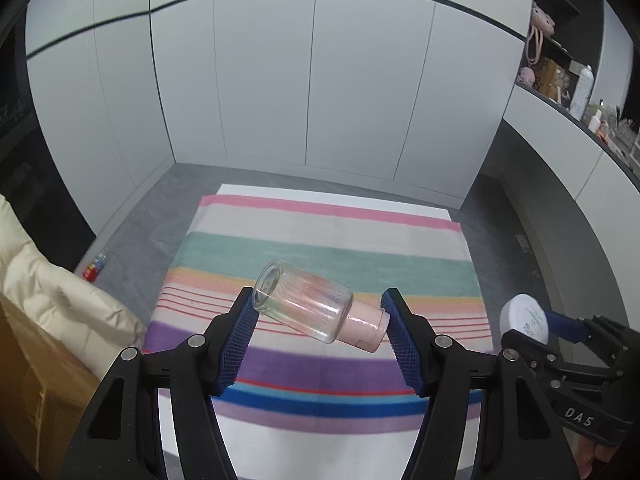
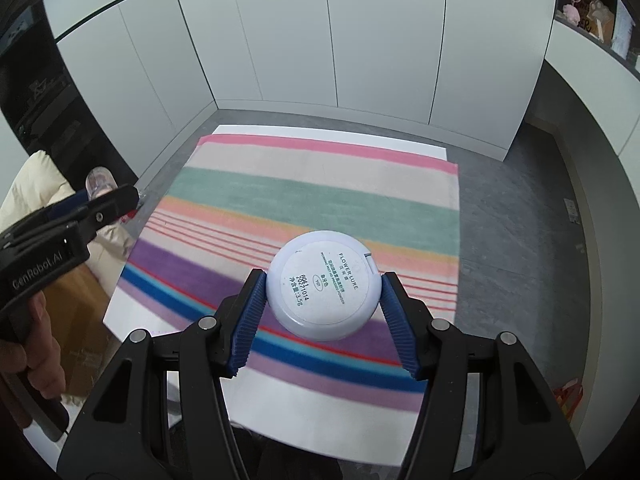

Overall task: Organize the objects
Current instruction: 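Lift and carry the bottle with the left tool while the right tool carries the compact toward the box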

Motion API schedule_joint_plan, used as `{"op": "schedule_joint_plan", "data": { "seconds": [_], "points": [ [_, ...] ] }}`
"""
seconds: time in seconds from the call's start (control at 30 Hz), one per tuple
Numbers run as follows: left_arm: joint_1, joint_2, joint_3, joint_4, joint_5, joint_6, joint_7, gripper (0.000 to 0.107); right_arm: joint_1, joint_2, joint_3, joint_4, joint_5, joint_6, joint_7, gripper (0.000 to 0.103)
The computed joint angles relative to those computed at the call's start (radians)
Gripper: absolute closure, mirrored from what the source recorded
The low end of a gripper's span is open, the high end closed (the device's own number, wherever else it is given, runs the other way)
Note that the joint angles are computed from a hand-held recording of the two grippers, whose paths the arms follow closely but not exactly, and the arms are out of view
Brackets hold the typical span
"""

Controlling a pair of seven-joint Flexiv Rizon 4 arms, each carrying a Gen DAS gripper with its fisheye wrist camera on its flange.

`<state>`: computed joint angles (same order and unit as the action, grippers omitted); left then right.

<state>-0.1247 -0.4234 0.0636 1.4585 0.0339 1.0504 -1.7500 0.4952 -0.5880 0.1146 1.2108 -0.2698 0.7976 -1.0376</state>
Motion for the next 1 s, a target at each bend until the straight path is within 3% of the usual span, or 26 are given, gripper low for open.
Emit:
{"op": "schedule_joint_plan", "data": {
  "seconds": [0.37, 0.63, 1.0],
  "points": [
    [-0.023, 0.137, 0.019, 0.157, 0.076, 0.07, -0.082, 0.042, 0.004, 0.13, 0.008, 0.167, -0.049, 0.082, 0.043, 0.043],
    [0.0, 0.183, 0.019, 0.239, 0.109, 0.112, -0.099, 0.042, 0.01, 0.118, 0.025, 0.157, -0.044, 0.115, 0.047, 0.043],
    [0.075, 0.222, 0.016, 0.329, 0.016, 0.183, -0.046, 0.042, 0.047, 0.058, 0.014, 0.086, -0.069, 0.076, 0.014, 0.043]
  ]
}}
